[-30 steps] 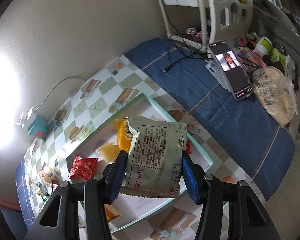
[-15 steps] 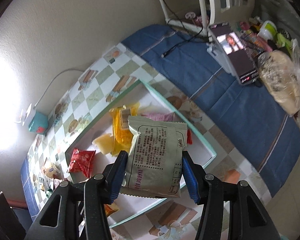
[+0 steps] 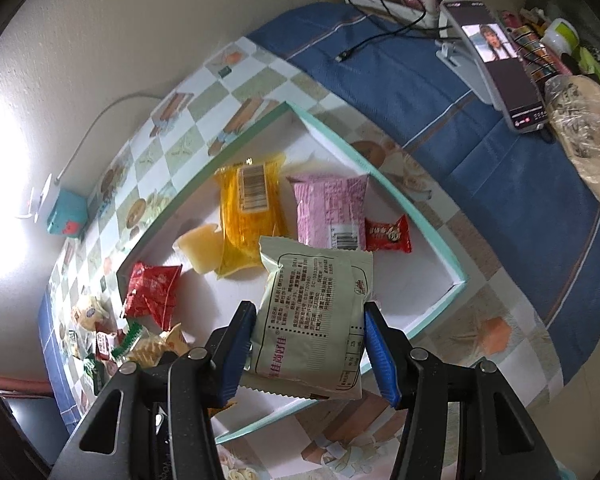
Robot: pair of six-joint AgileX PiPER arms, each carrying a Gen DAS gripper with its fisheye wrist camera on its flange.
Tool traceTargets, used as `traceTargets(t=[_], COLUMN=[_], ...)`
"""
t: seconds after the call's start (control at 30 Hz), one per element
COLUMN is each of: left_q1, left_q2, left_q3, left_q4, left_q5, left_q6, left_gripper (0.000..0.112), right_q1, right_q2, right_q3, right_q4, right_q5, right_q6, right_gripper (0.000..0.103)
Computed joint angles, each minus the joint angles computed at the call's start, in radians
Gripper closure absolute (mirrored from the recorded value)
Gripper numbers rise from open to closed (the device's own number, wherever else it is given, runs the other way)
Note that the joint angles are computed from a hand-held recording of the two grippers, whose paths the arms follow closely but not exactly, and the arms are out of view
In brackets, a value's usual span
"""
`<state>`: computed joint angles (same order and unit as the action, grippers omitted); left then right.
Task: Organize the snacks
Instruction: 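Open both tools to release the cookie packet and white packet in the tray, then withdraw both tools from the tray back toward the remaining snacks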
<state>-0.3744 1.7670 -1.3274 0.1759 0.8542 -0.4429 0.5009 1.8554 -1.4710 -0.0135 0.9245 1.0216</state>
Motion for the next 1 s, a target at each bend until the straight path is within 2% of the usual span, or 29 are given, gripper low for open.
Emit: traceTargets(t=[0.5,0.67,0.73,0.9,0.97,1.0], left_q1=[-0.005,0.000,0.003,0.013,0.016,0.020], left_q2=[0.006,0.012,0.011,0.009,0.015,0.018], left_q3=[-0.004,-0.015,-0.018,-0.022,-0.026,-0.027], left_q4=[0.005,0.001,0.004,0.013,0.023,0.027], left_q5=[-0.007,0.012,0.018,0.034,0.045,0.051], left_q6=[0.004,0.002,-0.003,-0.014,-0.023,-0.029], left_gripper=[0.059,0.058,0.050,0.047,0.039,0.034], right_q1=[-0.003,-0.001,0.002,0.008,0.010,0.012], right_q2=[0.020,0.021,0.025,0.035,0.038,0.039], right_q3=[-0.018,-0.028,-0.036,-0.058,-0.065,-0.067], right_q4=[0.013,0.001,-0.004,-0.022,-0.029,-0.036], right_q5=[0.025,0.038,0.050,0.078,0.089,0.092], right_q6=[0.005,0.015,0.020,0.022,0.023,0.027], right_gripper=[0.045,0.037,0.035,0.031,0.015,0.012])
